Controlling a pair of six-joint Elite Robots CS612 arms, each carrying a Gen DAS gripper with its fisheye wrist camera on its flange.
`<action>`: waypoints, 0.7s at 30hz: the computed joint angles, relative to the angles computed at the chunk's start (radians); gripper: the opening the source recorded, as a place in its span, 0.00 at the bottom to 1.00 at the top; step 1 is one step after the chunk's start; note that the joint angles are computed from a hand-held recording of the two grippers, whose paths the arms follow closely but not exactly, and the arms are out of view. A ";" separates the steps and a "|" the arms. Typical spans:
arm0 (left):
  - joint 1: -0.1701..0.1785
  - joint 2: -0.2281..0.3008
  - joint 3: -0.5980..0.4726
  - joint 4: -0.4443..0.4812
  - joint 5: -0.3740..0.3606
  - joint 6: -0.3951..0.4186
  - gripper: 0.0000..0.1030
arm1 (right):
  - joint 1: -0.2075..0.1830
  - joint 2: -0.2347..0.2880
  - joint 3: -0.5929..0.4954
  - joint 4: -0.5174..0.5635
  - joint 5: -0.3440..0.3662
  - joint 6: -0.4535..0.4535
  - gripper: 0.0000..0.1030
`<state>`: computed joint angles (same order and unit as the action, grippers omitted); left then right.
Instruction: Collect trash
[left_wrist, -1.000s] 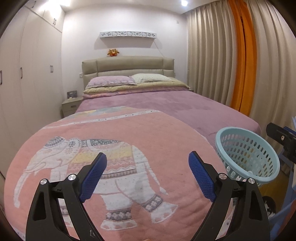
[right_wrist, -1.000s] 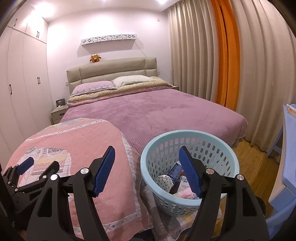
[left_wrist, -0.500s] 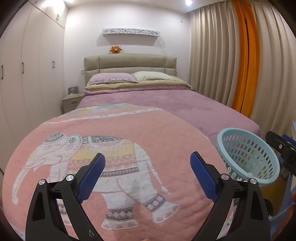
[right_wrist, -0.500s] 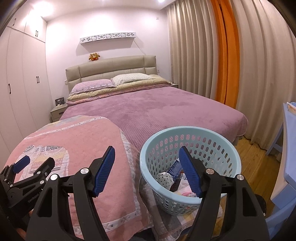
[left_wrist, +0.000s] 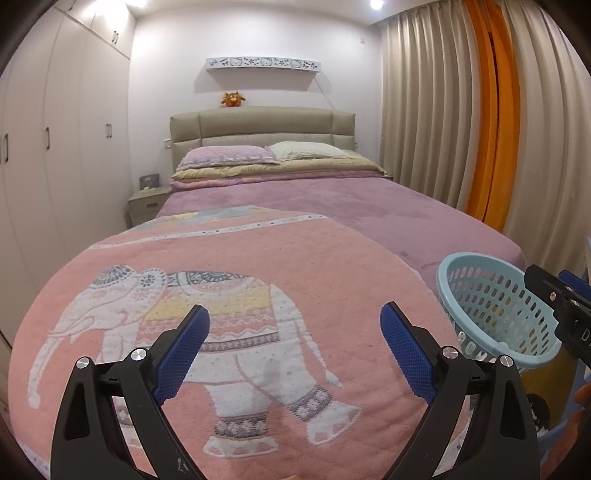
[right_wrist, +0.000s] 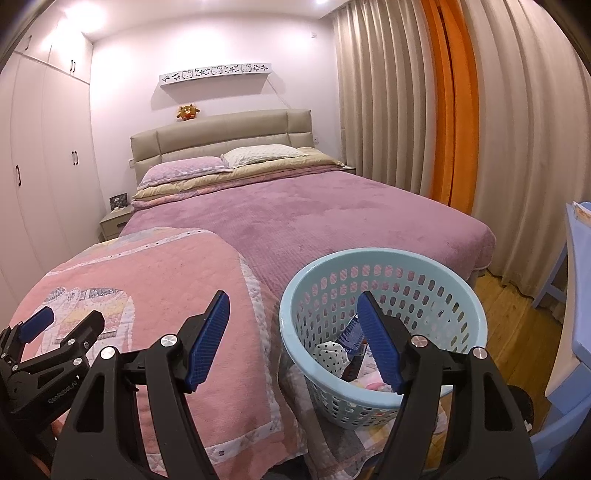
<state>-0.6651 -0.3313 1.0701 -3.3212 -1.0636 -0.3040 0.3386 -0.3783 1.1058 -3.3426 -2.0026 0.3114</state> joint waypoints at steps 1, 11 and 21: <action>0.000 0.000 0.000 0.000 0.000 -0.001 0.89 | 0.001 0.001 -0.001 0.001 0.000 -0.001 0.66; -0.001 0.000 -0.001 0.005 0.001 -0.006 0.89 | -0.001 0.002 -0.007 -0.002 0.015 -0.009 0.66; 0.000 -0.001 0.000 0.007 0.000 -0.009 0.89 | -0.001 0.000 -0.006 -0.002 0.021 -0.012 0.66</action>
<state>-0.6651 -0.3323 1.0700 -3.3141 -1.0634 -0.3126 0.3379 -0.3785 1.0998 -3.3450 -1.9812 0.2998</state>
